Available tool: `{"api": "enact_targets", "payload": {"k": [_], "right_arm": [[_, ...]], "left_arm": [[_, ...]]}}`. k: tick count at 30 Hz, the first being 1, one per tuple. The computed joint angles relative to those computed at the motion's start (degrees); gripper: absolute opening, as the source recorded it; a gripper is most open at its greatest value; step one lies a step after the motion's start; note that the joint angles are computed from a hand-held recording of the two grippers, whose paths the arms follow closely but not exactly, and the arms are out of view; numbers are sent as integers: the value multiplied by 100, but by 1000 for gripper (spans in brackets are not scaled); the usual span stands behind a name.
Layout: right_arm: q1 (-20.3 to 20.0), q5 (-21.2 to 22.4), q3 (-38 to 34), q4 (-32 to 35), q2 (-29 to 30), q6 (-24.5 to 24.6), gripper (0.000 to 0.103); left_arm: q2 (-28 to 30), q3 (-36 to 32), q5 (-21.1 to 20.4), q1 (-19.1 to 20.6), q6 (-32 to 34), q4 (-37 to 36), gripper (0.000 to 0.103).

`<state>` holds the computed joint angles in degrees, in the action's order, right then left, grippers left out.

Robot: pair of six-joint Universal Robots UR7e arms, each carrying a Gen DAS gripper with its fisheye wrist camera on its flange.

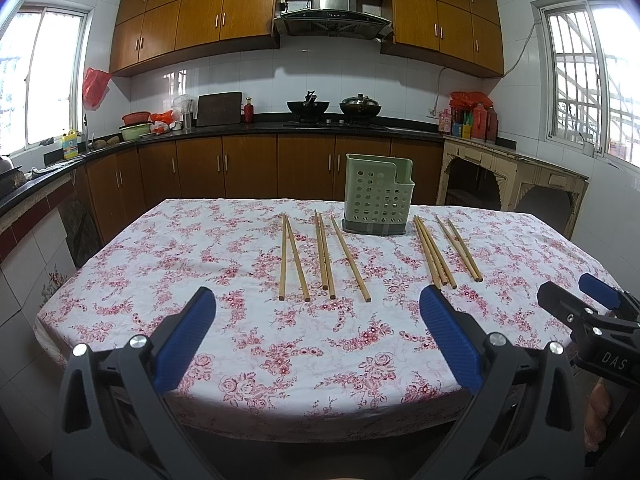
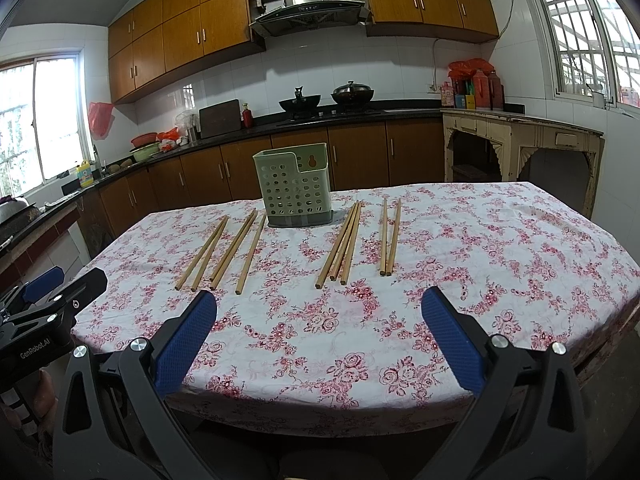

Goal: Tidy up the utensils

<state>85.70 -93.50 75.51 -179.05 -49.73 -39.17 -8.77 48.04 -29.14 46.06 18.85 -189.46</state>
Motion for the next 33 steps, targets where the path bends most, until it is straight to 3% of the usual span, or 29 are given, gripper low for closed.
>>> {"api": "enact_targets", "payload": {"k": [25,29,33], "right_arm": [[-14,-51,-151,133,74,34,101],[3,-243,-435,404,197,163,101],[16,-566,-1150,1022,522,464,101]], "left_arm": [[37,-95,135,9,-88,146,99],[73,-311,213,119,-521,633,99],[-2,-582,237,336,-1395,1695,99]]}}
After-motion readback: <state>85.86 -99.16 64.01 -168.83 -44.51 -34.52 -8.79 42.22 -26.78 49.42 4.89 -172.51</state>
